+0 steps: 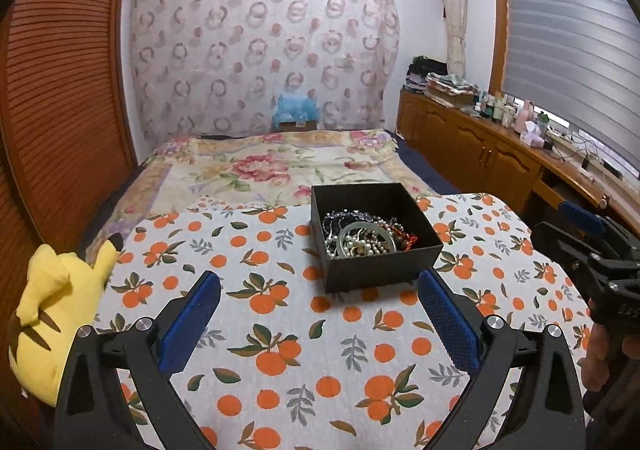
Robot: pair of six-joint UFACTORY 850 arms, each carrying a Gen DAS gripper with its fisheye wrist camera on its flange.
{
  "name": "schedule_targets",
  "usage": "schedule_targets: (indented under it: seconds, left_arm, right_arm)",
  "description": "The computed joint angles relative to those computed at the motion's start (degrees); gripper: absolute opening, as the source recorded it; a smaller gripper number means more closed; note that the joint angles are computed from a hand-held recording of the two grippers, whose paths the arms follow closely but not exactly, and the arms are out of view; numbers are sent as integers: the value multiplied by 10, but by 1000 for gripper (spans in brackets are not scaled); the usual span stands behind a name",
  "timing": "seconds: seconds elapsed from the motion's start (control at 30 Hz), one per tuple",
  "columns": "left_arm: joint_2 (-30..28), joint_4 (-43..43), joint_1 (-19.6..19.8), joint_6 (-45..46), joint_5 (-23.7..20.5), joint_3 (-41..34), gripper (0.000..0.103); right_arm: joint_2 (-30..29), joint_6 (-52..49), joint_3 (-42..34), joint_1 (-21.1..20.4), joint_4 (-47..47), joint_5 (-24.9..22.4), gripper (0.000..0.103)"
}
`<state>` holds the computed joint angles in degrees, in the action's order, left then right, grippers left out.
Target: Organize jewelry
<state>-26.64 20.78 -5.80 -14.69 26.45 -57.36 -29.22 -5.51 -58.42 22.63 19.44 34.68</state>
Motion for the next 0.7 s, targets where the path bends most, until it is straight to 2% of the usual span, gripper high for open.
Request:
schedule_targets:
  seconds: [0.1, 0.7]
  left_arm:
    - [3, -27, -3, 29, 3, 5, 95]
    - [4, -16, -1, 16, 5, 7, 95]
  right_arm:
    - [-2, 0, 1, 1, 4, 5, 100]
    - [-1, -5, 3, 1, 9, 6, 100]
